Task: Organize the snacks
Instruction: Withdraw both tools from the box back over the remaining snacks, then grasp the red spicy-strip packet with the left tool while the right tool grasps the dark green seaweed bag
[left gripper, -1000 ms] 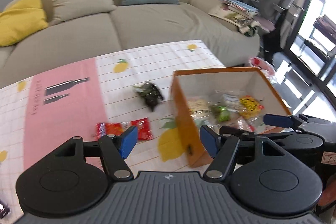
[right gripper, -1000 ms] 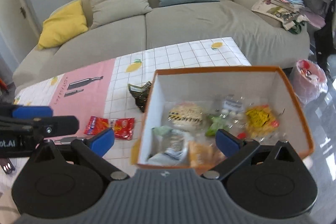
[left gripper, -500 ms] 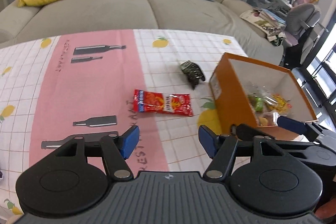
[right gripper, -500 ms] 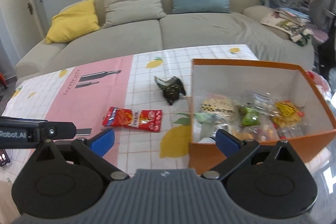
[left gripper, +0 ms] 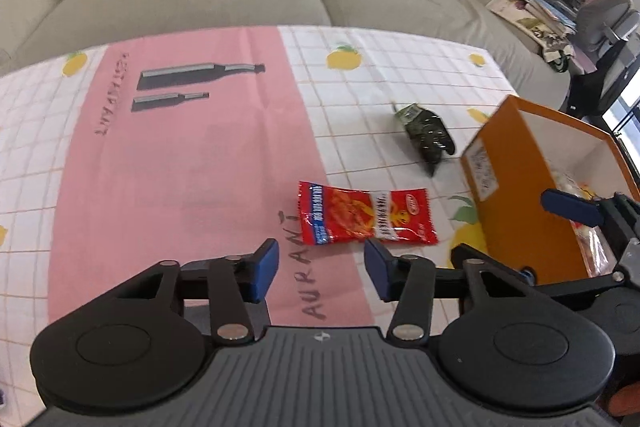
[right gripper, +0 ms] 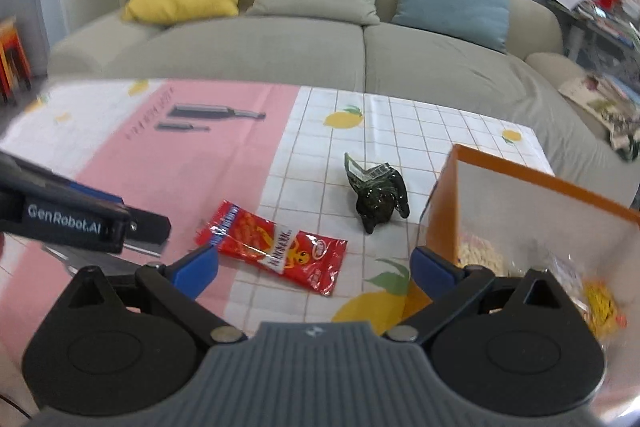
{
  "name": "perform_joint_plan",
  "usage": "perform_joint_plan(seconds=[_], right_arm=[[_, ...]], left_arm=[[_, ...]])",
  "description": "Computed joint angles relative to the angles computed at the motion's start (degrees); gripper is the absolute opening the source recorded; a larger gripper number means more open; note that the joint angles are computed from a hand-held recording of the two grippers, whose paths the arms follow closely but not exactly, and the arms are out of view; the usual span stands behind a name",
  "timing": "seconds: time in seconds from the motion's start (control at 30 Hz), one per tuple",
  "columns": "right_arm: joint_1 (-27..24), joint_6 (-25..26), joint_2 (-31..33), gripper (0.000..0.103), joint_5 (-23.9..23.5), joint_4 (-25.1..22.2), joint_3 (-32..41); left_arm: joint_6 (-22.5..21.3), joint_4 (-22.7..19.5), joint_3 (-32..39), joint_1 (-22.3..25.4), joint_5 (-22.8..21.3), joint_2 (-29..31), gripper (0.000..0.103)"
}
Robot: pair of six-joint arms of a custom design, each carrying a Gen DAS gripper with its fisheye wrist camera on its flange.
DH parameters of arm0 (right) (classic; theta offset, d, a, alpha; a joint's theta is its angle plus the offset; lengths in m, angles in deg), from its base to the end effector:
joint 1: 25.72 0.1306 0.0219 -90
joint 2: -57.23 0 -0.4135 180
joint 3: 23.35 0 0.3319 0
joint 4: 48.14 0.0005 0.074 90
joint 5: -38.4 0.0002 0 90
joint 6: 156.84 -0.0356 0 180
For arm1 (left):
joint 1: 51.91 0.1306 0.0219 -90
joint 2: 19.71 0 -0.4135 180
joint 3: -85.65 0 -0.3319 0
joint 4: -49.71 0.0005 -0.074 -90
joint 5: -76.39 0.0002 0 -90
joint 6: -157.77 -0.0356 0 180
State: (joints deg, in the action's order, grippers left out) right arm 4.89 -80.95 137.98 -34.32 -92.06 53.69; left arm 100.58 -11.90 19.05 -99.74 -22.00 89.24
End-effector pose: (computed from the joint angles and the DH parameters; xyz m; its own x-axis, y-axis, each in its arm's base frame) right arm 0.3148 0.1734 0.4373 -0.6932 -0.1397 -0.7071 -0.1494 0.9876 -0.0485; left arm 0.3701 -0.4016 0.4556 -0.8426 0.1317 -0.5222 0.2660 0.9449 -0.1908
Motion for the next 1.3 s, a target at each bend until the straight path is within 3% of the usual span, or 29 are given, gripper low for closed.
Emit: perform_joint_plan(seconds=[0.07, 0.1, 0.23, 0.5, 0.57, 0.63, 0.7, 0.8, 0.9, 1.07, 1.23, 1.3], right_arm=[[-0.4, 0.9, 2.1, 0.084, -0.4, 0.9, 0.4], [-0.7, 1.2, 3.5, 0.071, -0.9, 0.8, 1.0], [-0.8, -0.2, 8.4, 0.039, 0.7, 0.7, 2.5], [-1.4, -4.5, 12.0, 0.036, 4.3, 2.1, 0.9], [-1.6, -4.5, 12.3, 0.036, 4.1, 2.8, 0.5], [-2.0, -4.8, 12.8, 0.035, 2.4, 3.1, 0.2], [-2.3, -4.9, 12.7, 0.035, 1.1, 5.0, -0.8], [-2.3, -4.6, 13.0, 0.035, -0.8, 6.4, -0.9], [-1.9, -4.2, 13.7, 0.035, -1.9, 8.5, -0.8], [-0.4, -4.0, 13.7, 0.035, -1.3, 8.1, 0.1], [0.9, -6.1, 11.2, 0.028, -2.0, 4.3, -1.1], [0.9, -6.6, 10.9, 0.028, -1.8, 3.6, -1.7]], left_arm=[[0.5, 0.3, 0.1, 1.2, 1.5, 1.1, 0.048], [0.6, 0.4, 0.3, 1.7, 2.1, 1.7, 0.045], [1.4, 1.8, 0.4, 3.8, 4.6, 4.3, 0.044], [3.9, 7.3, -1.8, 4.8, 7.3, 6.6, 0.044], [3.9, 8.1, -1.8, 4.8, 7.5, 6.6, 0.037], [4.0, 7.8, -1.3, 4.7, 7.9, 7.0, 0.018], [4.2, 6.3, -0.7, 4.3, 6.2, 7.1, 0.007], [8.4, 4.0, -0.7, 4.0, 4.5, 6.6, 0.003], [15.6, 2.6, -2.1, 3.8, 2.3, 5.2, 0.000], [24.3, -1.7, -5.0, 1.8, -6.7, 2.0, 0.000], [26.0, 1.5, -9.6, 1.6, -3.7, -0.8, 0.000], [24.5, 1.9, -9.4, 1.7, -3.0, -0.6, 0.007]])
